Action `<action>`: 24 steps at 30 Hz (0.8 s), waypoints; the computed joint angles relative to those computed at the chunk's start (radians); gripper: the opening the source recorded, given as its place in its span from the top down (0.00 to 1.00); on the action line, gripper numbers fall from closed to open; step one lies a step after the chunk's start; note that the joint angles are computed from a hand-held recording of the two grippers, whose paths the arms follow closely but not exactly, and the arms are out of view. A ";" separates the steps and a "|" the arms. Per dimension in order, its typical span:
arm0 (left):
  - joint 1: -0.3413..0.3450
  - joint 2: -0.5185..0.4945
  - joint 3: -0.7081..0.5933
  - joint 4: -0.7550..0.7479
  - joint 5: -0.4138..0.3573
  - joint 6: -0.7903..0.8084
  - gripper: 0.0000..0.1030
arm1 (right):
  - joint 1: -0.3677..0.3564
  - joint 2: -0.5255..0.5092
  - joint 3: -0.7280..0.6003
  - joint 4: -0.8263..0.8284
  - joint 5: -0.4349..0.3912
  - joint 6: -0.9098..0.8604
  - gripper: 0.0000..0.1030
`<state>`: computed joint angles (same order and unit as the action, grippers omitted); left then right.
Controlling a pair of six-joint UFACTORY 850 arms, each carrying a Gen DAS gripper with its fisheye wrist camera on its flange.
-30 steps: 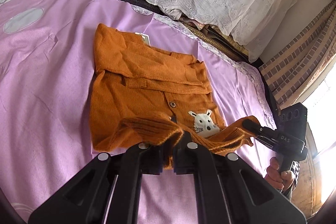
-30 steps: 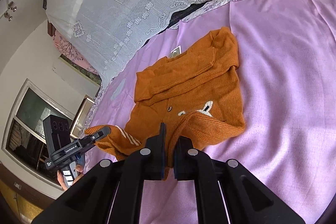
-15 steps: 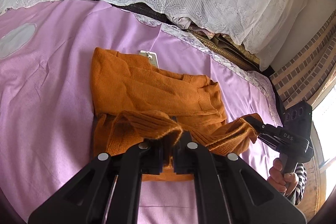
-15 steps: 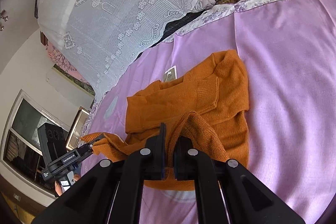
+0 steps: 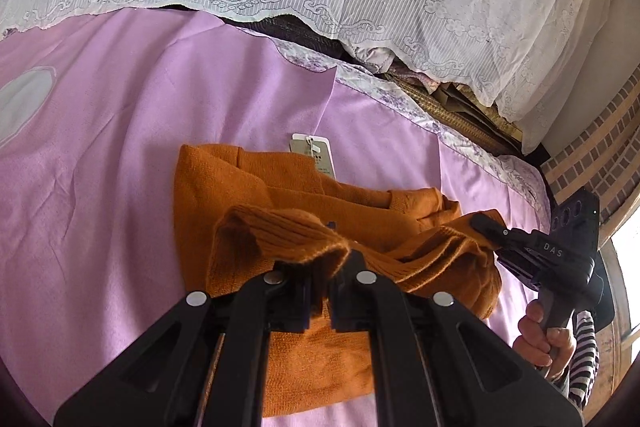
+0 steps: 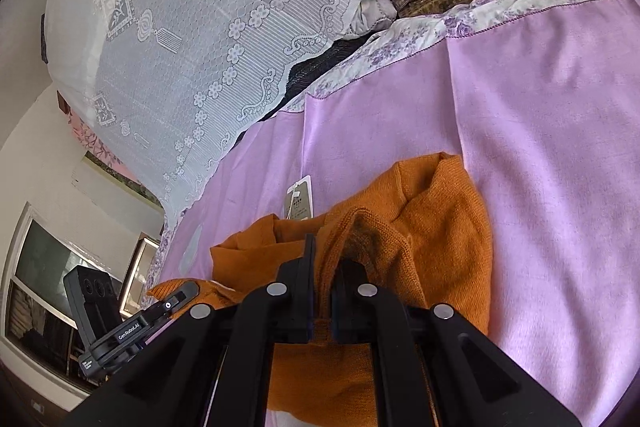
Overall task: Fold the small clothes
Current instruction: 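Lower the hem near the collar and open both grippers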
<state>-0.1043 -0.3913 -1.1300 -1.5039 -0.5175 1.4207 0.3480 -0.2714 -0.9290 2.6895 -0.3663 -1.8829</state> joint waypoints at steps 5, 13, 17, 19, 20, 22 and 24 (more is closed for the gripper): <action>-0.003 -0.065 -0.062 0.011 0.020 -0.032 0.88 | -0.024 -0.073 -0.062 -0.083 0.002 0.086 0.91; 0.031 -0.021 0.001 -0.252 0.078 0.163 0.18 | -0.046 -0.031 -0.005 0.063 -0.091 -0.044 0.60; 0.051 0.002 0.025 -0.297 0.025 0.194 0.14 | -0.002 0.017 0.014 0.258 -0.070 -0.294 0.59; 0.037 0.003 0.023 -0.284 0.032 0.200 0.14 | 0.026 0.012 -0.006 0.328 -0.041 -0.414 0.54; 0.028 0.003 0.022 -0.271 0.031 0.201 0.14 | 0.036 0.003 -0.020 0.324 -0.034 -0.436 0.49; 0.004 -0.001 0.015 -0.249 0.039 0.209 0.14 | 0.055 -0.023 -0.052 0.295 -0.023 -0.448 0.44; -0.028 -0.006 0.005 -0.229 0.067 0.212 0.14 | 0.068 -0.057 -0.095 0.244 0.004 -0.426 0.44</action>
<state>-0.1324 -0.3977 -1.1251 -1.7325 -0.4505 1.6327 0.4161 -0.3281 -1.0238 2.9340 -0.3621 -2.3085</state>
